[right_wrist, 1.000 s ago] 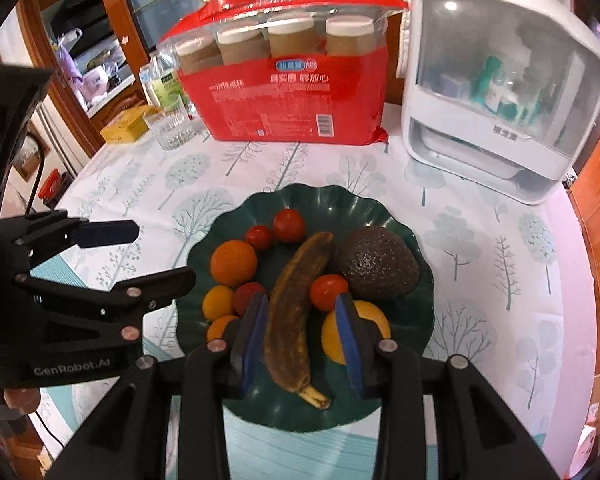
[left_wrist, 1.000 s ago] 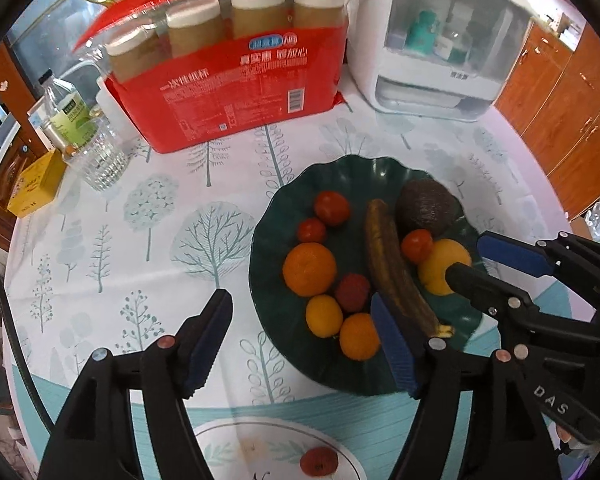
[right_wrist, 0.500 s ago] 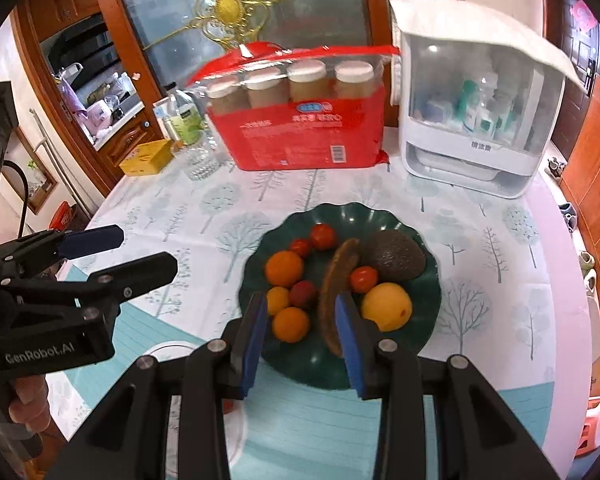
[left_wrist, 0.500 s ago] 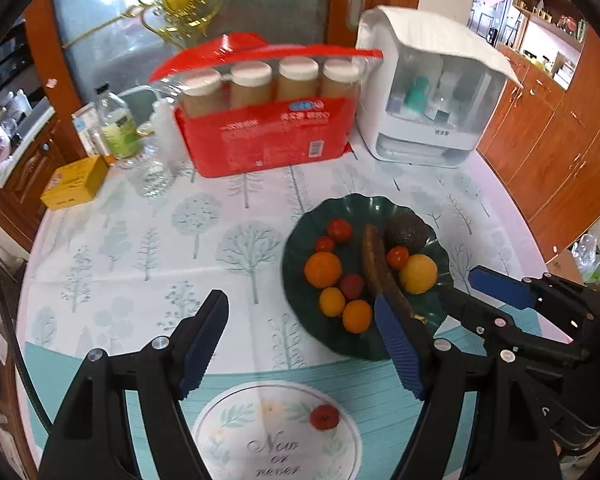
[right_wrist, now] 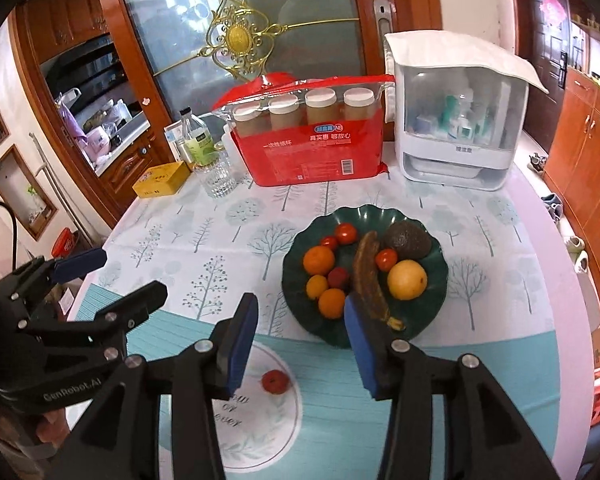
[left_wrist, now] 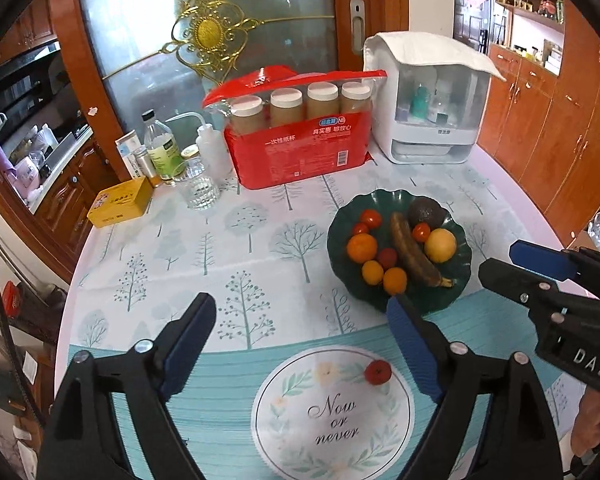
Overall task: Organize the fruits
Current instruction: 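Withdraw both tools back toward the white plate, then lower the right tool onto the red pomegranate on the white plate and grasp it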
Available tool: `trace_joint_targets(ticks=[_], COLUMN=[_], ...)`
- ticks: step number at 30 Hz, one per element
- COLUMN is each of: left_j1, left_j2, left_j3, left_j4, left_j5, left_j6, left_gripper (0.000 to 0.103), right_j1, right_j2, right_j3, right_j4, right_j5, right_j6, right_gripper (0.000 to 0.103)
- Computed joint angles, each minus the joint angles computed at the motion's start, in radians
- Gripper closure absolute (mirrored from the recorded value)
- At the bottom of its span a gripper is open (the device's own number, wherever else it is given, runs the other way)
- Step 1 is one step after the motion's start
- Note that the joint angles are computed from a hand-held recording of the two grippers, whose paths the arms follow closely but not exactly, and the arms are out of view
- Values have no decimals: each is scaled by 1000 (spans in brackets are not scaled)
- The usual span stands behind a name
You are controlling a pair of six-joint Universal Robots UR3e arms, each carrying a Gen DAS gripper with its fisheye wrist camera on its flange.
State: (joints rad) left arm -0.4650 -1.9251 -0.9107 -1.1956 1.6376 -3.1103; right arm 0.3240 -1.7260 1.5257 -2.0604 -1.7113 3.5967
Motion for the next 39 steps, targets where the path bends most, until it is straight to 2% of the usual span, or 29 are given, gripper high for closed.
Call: trace_joint_targets(ticks=[2, 9, 16, 20, 24, 29, 33, 39], left_j1=[24, 110, 184, 197, 186, 195, 200, 220], left_j2=[73, 261, 345, 340, 321, 295, 251, 192], left_j3=[-110, -409, -631, -718, -801, -866, -901, -909], left_j4=[49, 169, 277, 317, 395, 456, 544, 591], left_j5=[-34, -136, -165, -140, -103, -107, -87, -75], left_j6=[9, 31, 32, 36, 44, 29, 9, -36], left_gripper=[9, 8, 8, 8, 8, 8, 8, 8], right_j1=[34, 153, 235, 256, 272, 241, 226, 217], right_j2=[-2, 15, 68, 111, 161, 215, 286, 401], right_j3=[5, 42, 109, 173, 220, 269, 238, 168], right_j4=[-4, -25, -50, -96, -150, -246, -265, -262], right_j5=[-24, -110, -149, -153, -155, -92, -80, -67], right_j6=[38, 159, 229, 244, 224, 191, 147, 78], right_gripper=[57, 51, 50, 50, 50, 50, 50, 50])
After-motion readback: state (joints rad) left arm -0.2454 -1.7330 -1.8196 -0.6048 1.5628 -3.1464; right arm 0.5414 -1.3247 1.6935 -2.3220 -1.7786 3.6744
